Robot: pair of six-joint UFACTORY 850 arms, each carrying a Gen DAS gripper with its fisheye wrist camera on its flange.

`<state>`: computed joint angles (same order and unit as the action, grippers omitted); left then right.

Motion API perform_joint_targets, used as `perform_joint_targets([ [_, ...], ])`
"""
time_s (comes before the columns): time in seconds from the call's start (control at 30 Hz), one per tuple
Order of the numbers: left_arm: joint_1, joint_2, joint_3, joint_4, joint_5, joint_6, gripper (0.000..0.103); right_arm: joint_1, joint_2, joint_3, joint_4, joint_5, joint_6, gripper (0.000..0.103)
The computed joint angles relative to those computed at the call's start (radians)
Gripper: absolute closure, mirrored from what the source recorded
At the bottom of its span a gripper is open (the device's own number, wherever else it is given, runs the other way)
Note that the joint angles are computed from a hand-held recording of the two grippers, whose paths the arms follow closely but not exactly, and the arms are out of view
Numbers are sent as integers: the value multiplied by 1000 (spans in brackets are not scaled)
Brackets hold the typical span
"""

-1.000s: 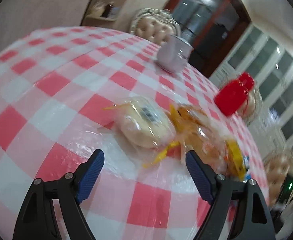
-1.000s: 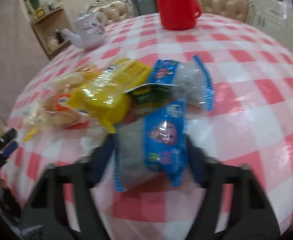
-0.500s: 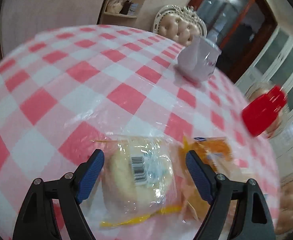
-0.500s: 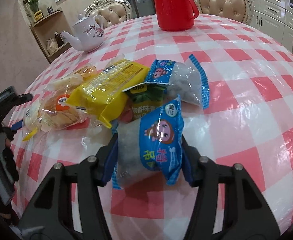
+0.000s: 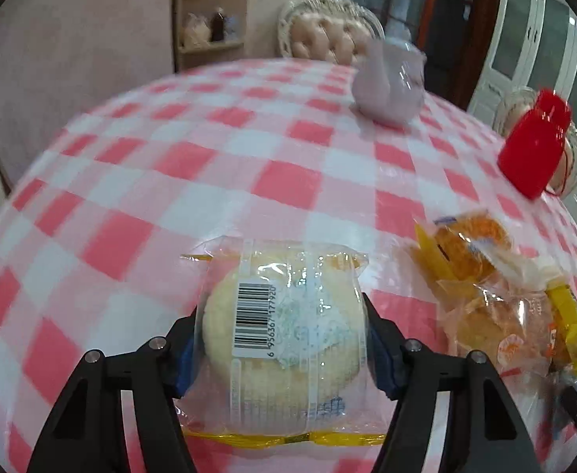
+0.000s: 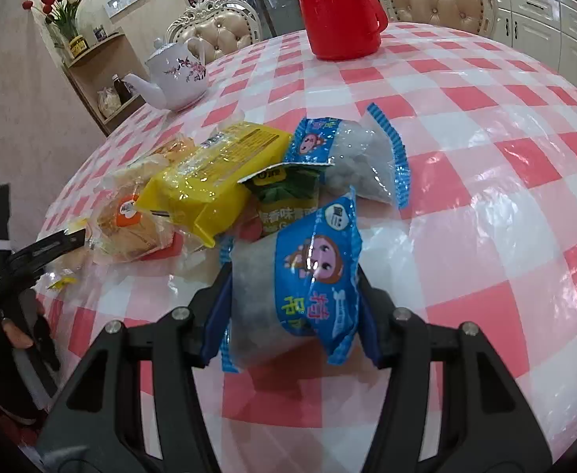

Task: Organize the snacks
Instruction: 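Grasp the blue snack bag with the right tool while the left tool grasps the round bun in clear wrapper, then carry both snacks to the white box and open both tools over it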

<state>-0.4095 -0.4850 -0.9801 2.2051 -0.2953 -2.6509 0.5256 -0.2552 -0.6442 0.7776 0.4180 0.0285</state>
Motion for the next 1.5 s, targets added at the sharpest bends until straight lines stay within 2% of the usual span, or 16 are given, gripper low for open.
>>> perform_joint_targets([
  [0.07, -1, 39, 56, 105, -57, -97, 35, -6, 8, 14, -67, 14, 73, 44],
  [0.13, -9, 68, 102, 102, -109, -94, 35, -17, 11, 22, -137, 18, 145, 44],
  [0.27, 4, 99, 153, 216, -106, -217, 35, -39, 21, 50, -285, 53, 311, 44],
  [0.37, 8, 118, 183, 264, -120, -273, 35, -41, 31, 68, -289, 85, 342, 44],
  [0.5, 6, 151, 234, 327, -145, -332, 35, -24, 47, 83, -214, 125, 294, 44],
  [0.57, 2, 169, 259, 355, -156, -355, 35, 5, 61, 96, -159, 157, 259, 44],
  [0.67, -1, 199, 296, 390, -176, -387, 35, 49, 81, 121, -156, 179, 307, 44],
  [0.8, -6, 238, 337, 391, -215, -397, 35, 136, 84, 115, -69, 193, 237, 44],
  [1.1, -6, 314, 431, 420, -272, -423, 35, 276, 37, 60, -65, 195, 235, 44],
  [1.2, 10, 359, 481, 458, -278, -465, 35, 308, 14, 33, -67, 194, 237, 44],
  [1.33, 22, 431, 555, 434, -325, -426, 35, 342, -27, -16, -105, 182, 262, 44],
  [1.5, 95, 532, 651, 489, -318, -461, 35, 386, -101, -117, -134, 136, 232, 44],
])
